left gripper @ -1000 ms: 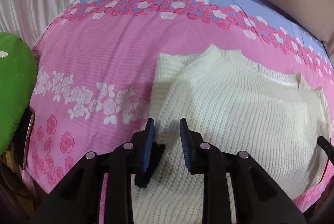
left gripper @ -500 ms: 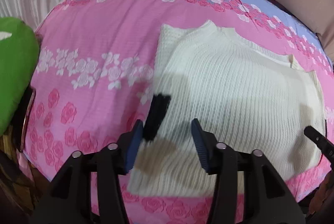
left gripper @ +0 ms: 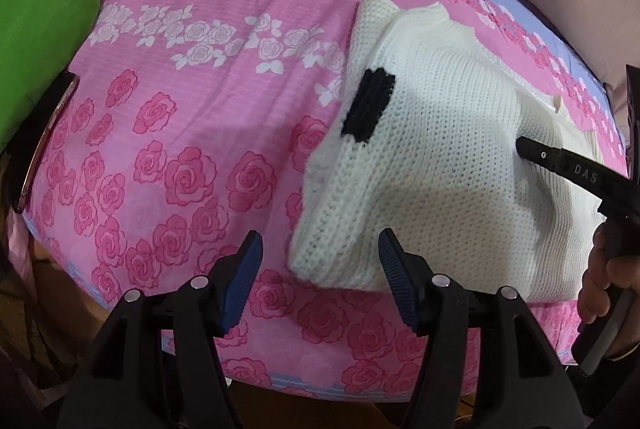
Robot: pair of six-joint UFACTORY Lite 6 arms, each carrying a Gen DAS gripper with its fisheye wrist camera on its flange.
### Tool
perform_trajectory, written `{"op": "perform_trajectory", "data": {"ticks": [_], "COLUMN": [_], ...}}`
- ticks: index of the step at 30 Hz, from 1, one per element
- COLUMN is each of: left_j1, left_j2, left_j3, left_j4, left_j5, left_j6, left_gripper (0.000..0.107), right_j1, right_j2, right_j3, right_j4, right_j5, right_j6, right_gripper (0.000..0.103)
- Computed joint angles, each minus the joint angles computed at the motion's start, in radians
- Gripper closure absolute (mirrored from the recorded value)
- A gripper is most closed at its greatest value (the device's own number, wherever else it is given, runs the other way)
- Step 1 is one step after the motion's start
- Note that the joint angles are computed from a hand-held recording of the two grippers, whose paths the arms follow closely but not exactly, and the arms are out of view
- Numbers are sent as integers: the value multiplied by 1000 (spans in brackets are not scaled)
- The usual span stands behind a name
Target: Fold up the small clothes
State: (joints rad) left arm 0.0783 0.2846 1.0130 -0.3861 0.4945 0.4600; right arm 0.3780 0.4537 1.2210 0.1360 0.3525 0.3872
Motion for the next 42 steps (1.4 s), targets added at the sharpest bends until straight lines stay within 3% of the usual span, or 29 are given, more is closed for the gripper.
{"op": "perform_trajectory", "data": {"ticks": [2,7,11,14,18,20,22,23,25,26,29,33,35,38,42], "left_j1": [-2,-28,-47,-57,-4,51,81,100,139,155,184,130,47,-123,-392], "left_j2": [-4,18,43,73,174,199,213,228,276,291,291,145,42,-79,-85], "left_j3": [2,41,58,74,127,132,149,166,214,224,207,121,111,126,211], "left_j4": [-7,10,26,24,-173,-358,-439,-474,-527,-557,-647,-687,-653,-584,-547], "left_j5": [-6,-17,-14,-19,29,63,107,137,228,262,323,320,322,280,238], "left_j6": [6,-8,-27,-32,96,207,249,264,267,278,337,376,377,352,269], "left_gripper": [47,46,43,34,26,23,34,46,58,70,81,85,85,85,86], "right_j1": [-4,30,49,45,48,53,59,61,62,63,63,65,53,9,-69], "right_j2": [0,-133,-57,-49,-49,-52,-53,-56,-61,-65,-69,-80,-115,-298,-563], "right_j3": [35,-54,-25,-60,-62,-68,-73,-78,-92,-98,-106,-122,-153,-320,-529], "right_j4": [7,21,7,49,38,21,-2,-7,-4,-4,-2,1,83,227,196], "right_j5": [47,21,53,4,4,-4,-12,-19,-38,-43,-53,-70,-76,-137,-142], "right_j6": [10,40,36,-2,-11,8,26,31,27,26,21,26,-31,-104,-69], "right_gripper": [96,93,93,94,94,94,94,94,94,94,94,94,93,89,87]}}
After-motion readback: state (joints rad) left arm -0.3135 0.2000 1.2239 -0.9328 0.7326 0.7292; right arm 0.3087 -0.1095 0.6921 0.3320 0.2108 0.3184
